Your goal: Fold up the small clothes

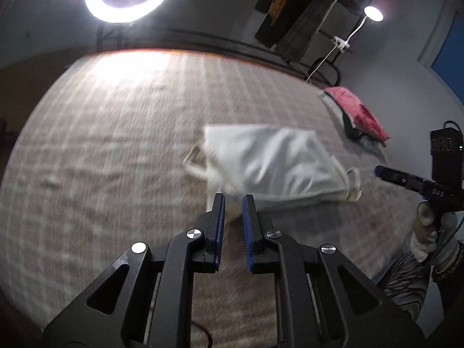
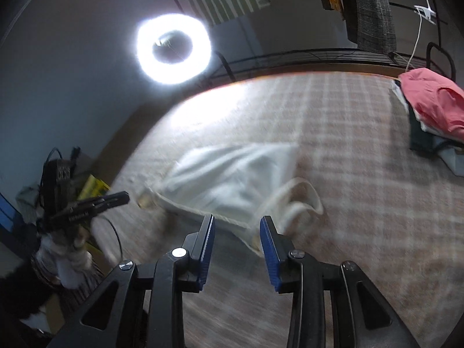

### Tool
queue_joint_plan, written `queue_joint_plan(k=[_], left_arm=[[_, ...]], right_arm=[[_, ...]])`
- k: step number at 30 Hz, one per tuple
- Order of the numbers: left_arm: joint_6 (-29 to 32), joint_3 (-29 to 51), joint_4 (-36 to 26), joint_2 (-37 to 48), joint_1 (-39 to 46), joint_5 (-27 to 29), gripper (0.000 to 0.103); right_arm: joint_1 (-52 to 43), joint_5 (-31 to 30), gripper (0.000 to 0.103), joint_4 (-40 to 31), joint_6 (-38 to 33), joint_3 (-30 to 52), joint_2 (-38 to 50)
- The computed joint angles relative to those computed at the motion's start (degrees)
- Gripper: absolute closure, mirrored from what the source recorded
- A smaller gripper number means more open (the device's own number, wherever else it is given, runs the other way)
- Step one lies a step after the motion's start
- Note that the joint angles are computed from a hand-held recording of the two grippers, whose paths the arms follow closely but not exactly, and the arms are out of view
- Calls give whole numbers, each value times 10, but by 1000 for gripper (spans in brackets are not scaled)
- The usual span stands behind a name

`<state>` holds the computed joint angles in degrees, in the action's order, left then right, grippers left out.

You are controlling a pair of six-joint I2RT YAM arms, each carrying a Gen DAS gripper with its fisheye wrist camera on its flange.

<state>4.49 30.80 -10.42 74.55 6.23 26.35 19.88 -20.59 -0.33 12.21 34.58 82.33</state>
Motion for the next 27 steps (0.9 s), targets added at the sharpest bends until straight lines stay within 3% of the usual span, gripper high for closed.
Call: queue_joint_plan(k=[5,8,12,17,20,25,26,27], left_arm=[[-22,103,16,129,-84,-57,93],[-13,155,-8,210,-111,-98,93],[26,110,0,218,-106,-126,93],[80,30,5,156,-53,-118,92],[92,29,-17,120,-13,-95,92],[40,88,-19,142,8,-47,92],[24,107,-13,164,9,-31,90],[9,122,-11,184,8,-26,79]], right_arm=[[44,52,71,-7,3,97,121],[60,97,73,-36,5,143,186],[55,78,73,-52,9,120,198],[37,56,73,-56,0,52,171],[19,41,69,-70,-16,27,131],[-10,2,62,-32,-30,14,81],[-12,2,57,-23,-28,19,84],[-17,-4,55,-7,-25,28,95]])
